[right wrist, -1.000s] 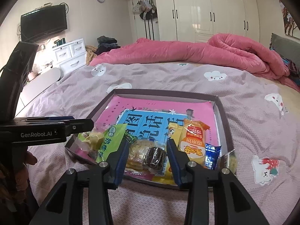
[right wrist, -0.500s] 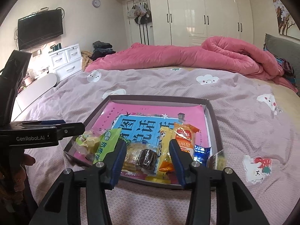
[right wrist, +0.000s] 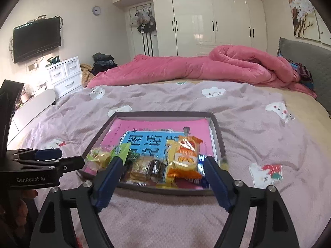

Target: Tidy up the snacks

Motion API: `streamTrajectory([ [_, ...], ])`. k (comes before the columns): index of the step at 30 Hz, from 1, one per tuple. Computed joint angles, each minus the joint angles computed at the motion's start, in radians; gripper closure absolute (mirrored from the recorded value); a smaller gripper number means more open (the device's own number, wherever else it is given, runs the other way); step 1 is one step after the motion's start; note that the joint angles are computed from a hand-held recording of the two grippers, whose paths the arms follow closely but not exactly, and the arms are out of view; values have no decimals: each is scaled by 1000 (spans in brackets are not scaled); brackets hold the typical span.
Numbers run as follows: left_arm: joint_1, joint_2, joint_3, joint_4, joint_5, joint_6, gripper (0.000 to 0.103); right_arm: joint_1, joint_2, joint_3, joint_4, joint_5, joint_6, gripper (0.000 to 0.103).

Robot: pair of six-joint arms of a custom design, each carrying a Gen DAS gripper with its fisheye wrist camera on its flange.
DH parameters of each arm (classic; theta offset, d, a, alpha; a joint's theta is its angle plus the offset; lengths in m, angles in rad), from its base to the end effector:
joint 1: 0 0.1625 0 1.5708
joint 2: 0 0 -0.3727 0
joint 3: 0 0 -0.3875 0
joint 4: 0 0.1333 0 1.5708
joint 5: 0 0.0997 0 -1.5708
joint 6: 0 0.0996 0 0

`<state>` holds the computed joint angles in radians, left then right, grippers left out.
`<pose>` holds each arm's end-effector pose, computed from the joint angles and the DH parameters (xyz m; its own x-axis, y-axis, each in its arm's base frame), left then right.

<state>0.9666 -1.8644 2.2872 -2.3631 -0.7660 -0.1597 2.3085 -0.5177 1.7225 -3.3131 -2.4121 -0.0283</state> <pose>-0.0377 -0.4156 0.3319 -0.7935 0.0553 -0.6061 0.4088 0.7862 -0.4634 0.4353 -0.3911 -0.0209 -0.7333 -0.1837 0.6546 -0.5987 0.6307 -0.4937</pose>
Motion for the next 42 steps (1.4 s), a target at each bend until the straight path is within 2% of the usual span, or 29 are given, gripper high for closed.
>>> streamTrajectory([
  [6, -55, -81, 50, 110, 6, -70, 25, 13, -50, 65, 84, -4, 128, 20],
  [14, -99, -156, 96, 235, 26, -165, 25, 29, -85, 112, 132, -3, 219, 15],
  [26, -135, -191, 116, 283, 30, -189, 25, 35, -104, 147, 149, -39, 240, 13],
  [42, -132, -189, 109, 297, 28, -201, 25, 30, -112, 158, 147, -49, 254, 13],
])
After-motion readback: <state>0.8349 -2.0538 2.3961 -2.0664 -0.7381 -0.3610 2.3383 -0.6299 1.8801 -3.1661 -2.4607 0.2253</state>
